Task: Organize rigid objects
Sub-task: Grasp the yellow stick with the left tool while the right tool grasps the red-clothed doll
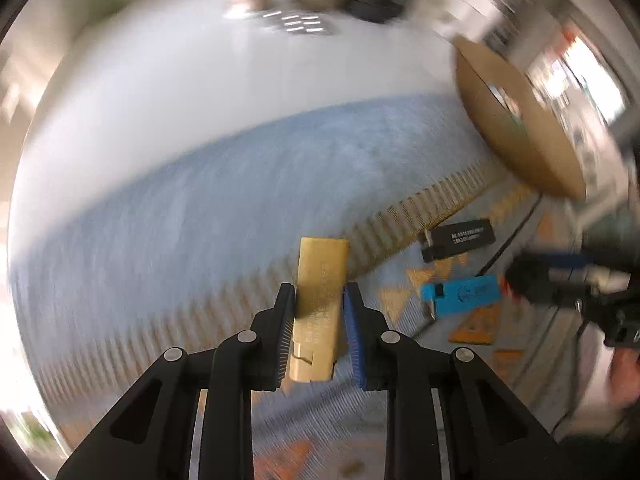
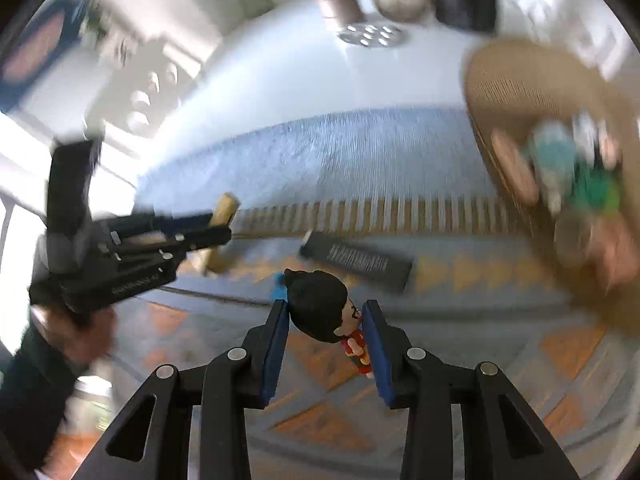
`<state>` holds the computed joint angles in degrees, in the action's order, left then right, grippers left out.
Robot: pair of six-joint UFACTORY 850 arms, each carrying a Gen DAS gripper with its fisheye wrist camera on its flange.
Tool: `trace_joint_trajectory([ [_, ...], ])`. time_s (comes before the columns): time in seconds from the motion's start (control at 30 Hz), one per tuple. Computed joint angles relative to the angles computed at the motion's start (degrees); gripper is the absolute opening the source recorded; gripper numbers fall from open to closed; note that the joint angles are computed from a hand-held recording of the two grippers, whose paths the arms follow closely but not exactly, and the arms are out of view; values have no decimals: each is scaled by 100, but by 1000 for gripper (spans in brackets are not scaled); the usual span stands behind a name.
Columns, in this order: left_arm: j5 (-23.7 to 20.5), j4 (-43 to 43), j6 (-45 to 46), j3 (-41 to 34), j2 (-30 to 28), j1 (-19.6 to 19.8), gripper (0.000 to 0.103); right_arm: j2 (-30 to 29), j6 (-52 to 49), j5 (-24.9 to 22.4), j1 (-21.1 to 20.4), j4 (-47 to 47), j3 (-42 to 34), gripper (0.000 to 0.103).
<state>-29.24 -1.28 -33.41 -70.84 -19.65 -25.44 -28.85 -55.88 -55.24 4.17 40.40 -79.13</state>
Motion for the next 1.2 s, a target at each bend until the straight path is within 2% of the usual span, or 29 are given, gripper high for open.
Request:
trace_joint_trajectory([
  [0.03,67,-254,-38,196,165,9,21,-43,100,-229,-59,85,18,37],
  [0.07,154,-409,-93,396,351,-20,21,-158,306,-697,-171,164,4,37],
  [0.1,148,-333,-334,493,487,-77,21,-239,472,-989,-222,160,21,37],
  [0.17,196,-50,-926,792,818,-244,20,-283,691,-1271,-338,134,224,37],
  [0.23,263,126,-1332,968,1005,-419,20,-102,590,-1057,-360,67,523,37],
  [0.3,222,544,-1816,1120,1132,-623,20,197,425,-547,-254,-206,832,37],
  [0.4,186,817,-2134,1181,1023,-875,20,587,67,146,-40,-350,1228,37],
  [0.47,60,814,-2193,1142,939,-900,21,731,-44,533,99,-449,1379,37],
  [0.53,356,243,-1970,1358,1068,-754,32,821,38,772,200,-665,1492,38],
  [0.57,507,26,-1964,1472,1159,-650,44,862,78,890,240,-786,1555,39],
  [0.6,659,41,-2162,1550,1218,-563,51,841,82,904,252,-813,1543,39],
  [0.67,742,700,-3054,1536,1210,-425,63,851,10,859,223,-787,1612,40],
  [0.7,692,971,-3383,1475,1154,-374,64,842,25,867,223,-800,1639,42],
  [0.8,506,1005,-3329,1070,737,-228,64,788,31,765,156,-734,1604,42],
  [0.87,178,1040,-3237,715,378,-227,64,770,-55,580,45,-558,1561,43],
  [0.97,-693,1906,-3610,119,-68,-443,64,618,-183,383,-131,-306,1394,56],
  [1.0,-1022,2241,-3743,-68,-228,-553,56,585,-198,345,-160,-213,1362,60],
  [1.03,-1250,2502,-3786,-204,-360,-649,55,566,-185,365,-177,-150,1347,60],
  [1.07,-1239,2678,-3789,-242,-377,-724,37,553,-157,405,-165,-161,1337,60],
  [1.1,-1148,2659,-3718,-200,-335,-724,26,528,-139,442,-142,-201,1308,60],
  [1.17,-1020,2656,-3579,-107,-254,-740,22,567,-147,680,-38,-328,1346,60],
  [1.2,-746,2629,-3553,68,-124,-723,21,626,-129,886,53,-405,1405,54],
])
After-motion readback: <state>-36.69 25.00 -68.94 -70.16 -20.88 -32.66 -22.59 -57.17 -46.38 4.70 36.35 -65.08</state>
